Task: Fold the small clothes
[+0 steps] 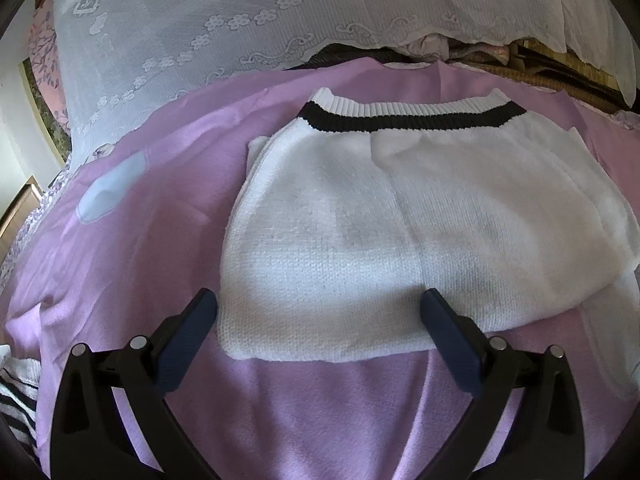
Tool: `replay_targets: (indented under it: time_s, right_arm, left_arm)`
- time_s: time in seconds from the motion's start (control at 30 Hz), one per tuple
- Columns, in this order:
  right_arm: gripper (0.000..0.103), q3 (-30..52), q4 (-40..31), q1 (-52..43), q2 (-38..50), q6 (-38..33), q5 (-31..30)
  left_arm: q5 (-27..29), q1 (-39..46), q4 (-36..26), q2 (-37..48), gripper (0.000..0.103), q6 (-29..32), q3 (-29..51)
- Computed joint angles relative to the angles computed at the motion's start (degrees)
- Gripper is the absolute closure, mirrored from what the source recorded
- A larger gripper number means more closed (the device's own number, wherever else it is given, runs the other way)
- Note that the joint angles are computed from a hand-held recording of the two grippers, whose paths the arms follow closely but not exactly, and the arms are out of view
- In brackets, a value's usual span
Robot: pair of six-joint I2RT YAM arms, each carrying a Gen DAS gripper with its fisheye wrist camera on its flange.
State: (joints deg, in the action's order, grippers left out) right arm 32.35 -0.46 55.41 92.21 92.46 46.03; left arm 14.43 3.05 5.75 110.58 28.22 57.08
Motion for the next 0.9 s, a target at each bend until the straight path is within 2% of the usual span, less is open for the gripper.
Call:
replay_targets:
  time_s: [0.1, 0.27, 0.4, 0.47, 0.53, 0.63, 0.73, 0.9]
  right_arm:
    - [0.005, -1.0, 1.4, -3.0, -0.8, 1.6, -1.9]
    - [0.005, 2.2, -2.1, -8.5, -0.1, 2.3, -5.9]
    - [0.006, 1.8, 1.5, -13.4, -0.1, 1.5, -8.0]
    - [0.019, 0.2, 6.1, -15.6, -0.4, -0.3, -9.5]
    - [0.035, -2.5, 12.8, -17.7, 0.1, -0.8, -10.9]
    - [0.041, -6.9, 24.3, -18.3, 1.5, -4.1, -10.5]
    - [0.050, -5.2, 21.0, -17.1, 2.2, -7.4, -10.1]
    - [0.064, -3.2, 18.2, -14.6, 3.1, -7.1, -7.6]
  left_arm:
    - [-0.2, -0.1, 0.2, -0.1, 0.004, -0.3, -0.2]
    - [-0.6, -0.4, 0.5, 0.1, 0.004, -0.1, -0.1]
    - [-0.6, -0.3, 0.1, 0.3, 0.004, -0.1, 0.2]
    - [-0.6, -0.3, 0.1, 0.3, 0.004, -0.3, 0.2]
    - [-0.6, -0.4, 0.4, 0.1, 0.004, -0.5, 0.1]
    - [-0.3, -0.4, 0.6, 0.2, 0.004, -0.8, 0.2]
    - [-0.6, -0.6, -0.6, 0.5, 0.004, -0.9, 0.9]
    - [-0.7, -0.6, -0.8, 0.3, 0.004, -1.1, 0.8]
